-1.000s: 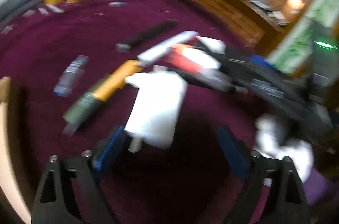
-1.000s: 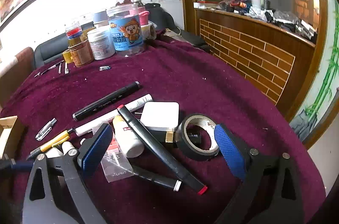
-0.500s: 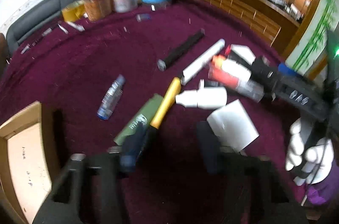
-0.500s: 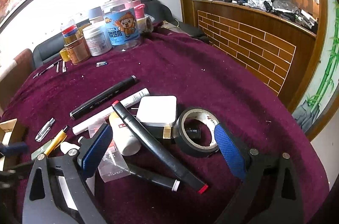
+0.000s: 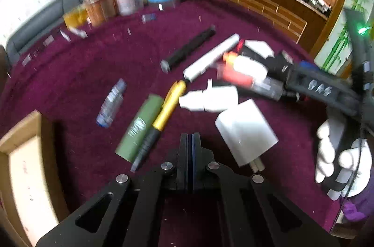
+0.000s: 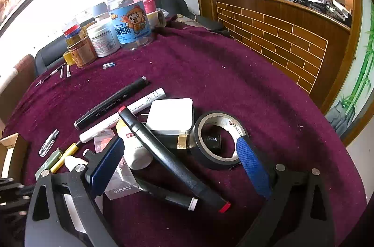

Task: Organize rigid objects
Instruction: 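Move the left tool to the green lighter and close on it, then lift the green lighter off the table with the left tool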

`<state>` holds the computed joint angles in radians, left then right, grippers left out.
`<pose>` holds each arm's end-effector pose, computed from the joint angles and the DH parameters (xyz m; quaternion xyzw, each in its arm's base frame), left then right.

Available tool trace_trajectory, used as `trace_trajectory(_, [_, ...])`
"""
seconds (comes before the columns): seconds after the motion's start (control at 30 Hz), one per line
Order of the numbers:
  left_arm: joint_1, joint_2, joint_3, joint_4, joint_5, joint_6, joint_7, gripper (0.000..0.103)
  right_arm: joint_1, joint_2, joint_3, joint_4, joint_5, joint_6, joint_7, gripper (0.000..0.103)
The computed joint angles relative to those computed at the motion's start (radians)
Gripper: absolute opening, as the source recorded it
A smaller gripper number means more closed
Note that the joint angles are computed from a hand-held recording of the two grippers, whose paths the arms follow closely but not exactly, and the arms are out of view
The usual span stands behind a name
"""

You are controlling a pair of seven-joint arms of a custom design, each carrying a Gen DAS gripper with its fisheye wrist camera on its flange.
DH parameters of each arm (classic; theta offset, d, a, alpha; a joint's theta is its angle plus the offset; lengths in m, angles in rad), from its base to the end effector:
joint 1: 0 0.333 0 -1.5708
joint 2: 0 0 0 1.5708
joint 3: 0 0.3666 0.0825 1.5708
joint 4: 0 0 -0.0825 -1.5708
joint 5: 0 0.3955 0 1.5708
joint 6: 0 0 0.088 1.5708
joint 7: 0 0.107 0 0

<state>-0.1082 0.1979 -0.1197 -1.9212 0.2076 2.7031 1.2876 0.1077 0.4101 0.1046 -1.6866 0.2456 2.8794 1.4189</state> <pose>0.6477 -0.1519 0.5001 -0.6424 0.7079 -0.2188 0.1958 0.7308 0.1298 0.4946 -0.6915 0.6088 -0.1919 0.3381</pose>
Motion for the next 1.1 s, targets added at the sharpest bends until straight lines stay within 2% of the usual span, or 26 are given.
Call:
trace_trajectory(0.03, [-0.011,-0.003,0.017,0.003,0.045,0.008,-0.031,0.010,0.001,0.002,-0.001,0.003,-0.001,-0.005,0.001,0.097])
trace_trajectory(0.07, [-0.016,0.005,0.030,0.018,0.077,0.004,-0.057,0.027,0.001,0.003,-0.001,0.006,-0.001,-0.010,0.001,0.097])
trace_trajectory(0.13, [-0.017,0.025,0.045,0.041,0.114,0.002,-0.097,0.050,0.000,0.005,0.001,0.009,0.001,-0.013,-0.003,0.097])
trace_trajectory(0.2, [0.004,0.064,0.032,0.076,0.087,-0.027,-0.053,0.053,0.000,0.006,0.001,0.010,0.002,-0.013,-0.003,0.097])
trace_trajectory(0.27, [0.004,0.104,0.028,0.118,0.073,-0.102,-0.021,0.055,0.002,0.006,-0.002,0.010,0.001,-0.016,0.000,0.097])
trace_trajectory(0.3, [-0.020,0.099,0.051,0.100,0.142,-0.072,-0.055,0.052,0.003,0.005,-0.003,0.010,0.000,-0.017,0.000,0.097])
trace_trajectory(0.33, [-0.019,0.092,0.048,0.093,0.143,-0.067,-0.054,0.045,0.004,0.005,-0.004,0.010,-0.001,-0.018,0.001,0.097])
trace_trajectory(0.37, [-0.021,0.085,0.047,0.092,0.141,-0.083,-0.060,0.027,0.004,0.006,-0.004,0.011,-0.001,-0.020,0.001,0.097])
trace_trajectory(0.43, [0.009,0.058,0.013,0.064,0.065,-0.076,-0.008,0.025,0.005,0.007,-0.005,0.013,-0.002,-0.022,0.003,0.097])
trace_trajectory(0.5, [0.019,0.018,0.000,0.016,0.017,-0.050,0.010,0.017,0.005,0.009,-0.005,0.017,-0.003,-0.031,0.003,0.097])
trace_trajectory(0.53, [0.015,-0.001,0.001,-0.001,0.017,-0.053,0.003,0.004,0.002,0.009,-0.002,0.018,0.000,-0.033,0.000,0.097])
trace_trajectory(0.63, [0.041,-0.072,-0.028,-0.077,-0.125,-0.035,0.057,0.004,-0.001,0.011,0.001,0.022,0.007,-0.038,-0.005,0.097])
trace_trajectory(0.77, [0.032,-0.090,-0.010,-0.101,-0.097,0.022,-0.002,0.005,-0.001,0.012,0.001,0.023,0.012,-0.042,-0.009,0.097])
trace_trajectory(0.87, [0.028,-0.046,-0.007,-0.058,-0.074,0.015,-0.021,0.005,-0.001,0.012,0.001,0.023,0.014,-0.044,-0.011,0.097])
trace_trajectory(0.93, [0.016,-0.003,0.008,-0.016,-0.025,-0.019,-0.043,0.006,0.001,0.013,-0.001,0.025,0.014,-0.044,-0.009,0.097])
trace_trajectory(1.0, [0.008,0.010,0.016,-0.010,0.014,-0.001,-0.049,0.007,0.003,0.014,-0.004,0.026,0.012,-0.046,-0.004,0.097])
trace_trajectory(1.1, [0.016,0.003,0.002,-0.011,-0.016,-0.011,-0.035,0.006,0.002,0.015,-0.002,0.028,0.014,-0.048,-0.005,0.097])
